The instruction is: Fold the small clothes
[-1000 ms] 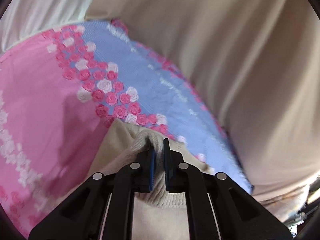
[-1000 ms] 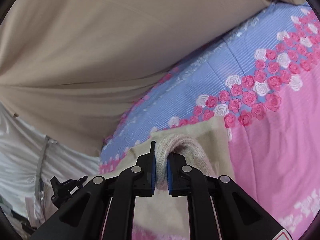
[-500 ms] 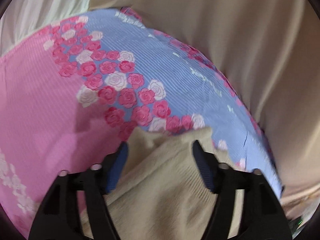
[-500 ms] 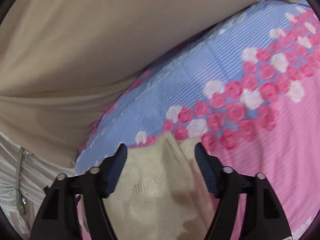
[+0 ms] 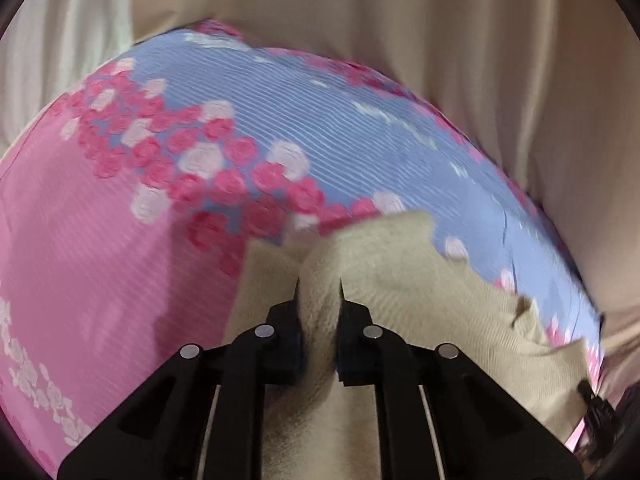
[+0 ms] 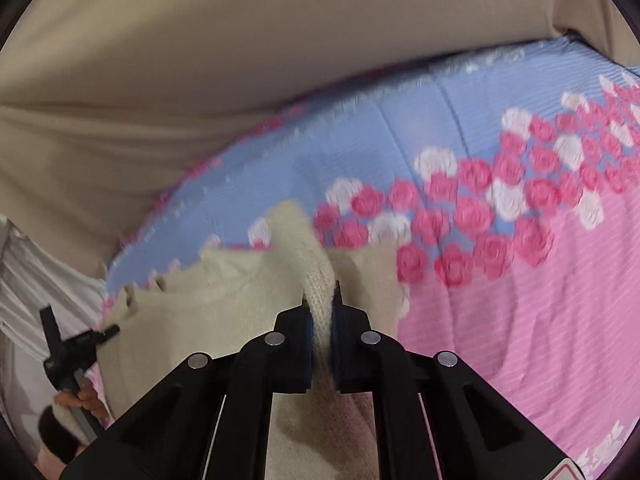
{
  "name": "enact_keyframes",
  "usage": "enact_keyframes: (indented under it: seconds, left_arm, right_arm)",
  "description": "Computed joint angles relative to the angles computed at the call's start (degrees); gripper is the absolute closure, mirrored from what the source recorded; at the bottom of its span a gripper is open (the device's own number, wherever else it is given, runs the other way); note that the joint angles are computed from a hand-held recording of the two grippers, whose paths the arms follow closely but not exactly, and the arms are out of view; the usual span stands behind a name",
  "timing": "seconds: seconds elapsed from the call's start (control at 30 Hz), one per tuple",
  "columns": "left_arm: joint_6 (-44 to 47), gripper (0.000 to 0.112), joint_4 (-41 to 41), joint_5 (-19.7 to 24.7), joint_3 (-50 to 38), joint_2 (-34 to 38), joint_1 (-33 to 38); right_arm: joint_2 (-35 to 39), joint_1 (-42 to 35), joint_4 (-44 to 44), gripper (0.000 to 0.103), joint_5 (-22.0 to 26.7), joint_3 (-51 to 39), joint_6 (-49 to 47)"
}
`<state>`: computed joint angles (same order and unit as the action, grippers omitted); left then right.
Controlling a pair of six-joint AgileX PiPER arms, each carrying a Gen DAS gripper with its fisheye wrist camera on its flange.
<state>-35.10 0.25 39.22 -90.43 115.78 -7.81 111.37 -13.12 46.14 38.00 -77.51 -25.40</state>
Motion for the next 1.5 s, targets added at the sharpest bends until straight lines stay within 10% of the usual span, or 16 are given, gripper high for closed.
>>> enact_keyframes:
  seconds: [0.17,0.3,0.63,0.67,0.7,0.73,0.87,1.23,1.37,1.5]
  left_arm:
    - [1.72,0.084,0.46,0.06,1.41,1.06,0.4]
    - [-2.18,0.035,-1.26,-7.75,16.33,-11.42,1.92]
    - [-3.34,0.03,-14.35,-17.39,40.61,-22.57,0.96]
    - [-5.12,0.034,-12.89,-17.88,40.39,-22.26,0.53]
    - [-4.64,0.044,-13.72,-17.85,40.59,-22.33,0.73]
    - [-2.17,0.084,-16.84,-17.89,40.3,-22.39,1.27]
    - [10.97,0.093,-29.9,-15.3,39.55,-27.5,3.85]
    - [2.57,0.094,-23.97,-2.91,55.03,-48.67,-6.75]
    - [-18.92,0.069,-7.91,-6.44,62.97,-48.99,-19.77]
    - [-37.71,0.059,12.51,3.33,54.33,-51.82,-26.48]
  right_arm:
    - [2.24,0.06,-9.74,0.079,3.68,-0.68,7.83]
    - [-10.1,-1.65,-5.58,0.033,-2.74,14.63,-0.3]
    - [-12.54,-1.69,17.52,0.027,-2.68,32.1,-19.08]
    - [-12.43,-1.64,19.1,0.032,-2.66,32.27,-19.47]
    - [-11.25,-2.23,22.03,0.075,-1.14,31.77,-21.17]
    - [-10.21,-3.52,23.95,0.082,1.61,30.89,-20.9]
    - [-18.35,-5.75,21.07,0.087,5.37,30.26,-16.75]
    - [-42.86,-34.05,-8.37,0.086,29.87,41.54,-17.5]
    - [-45.99,-35.06,-20.81,0.075,22.14,52.03,-19.58]
    - [-48.64,-39.08,-16.07,0.066,26.92,45.3,-19.83]
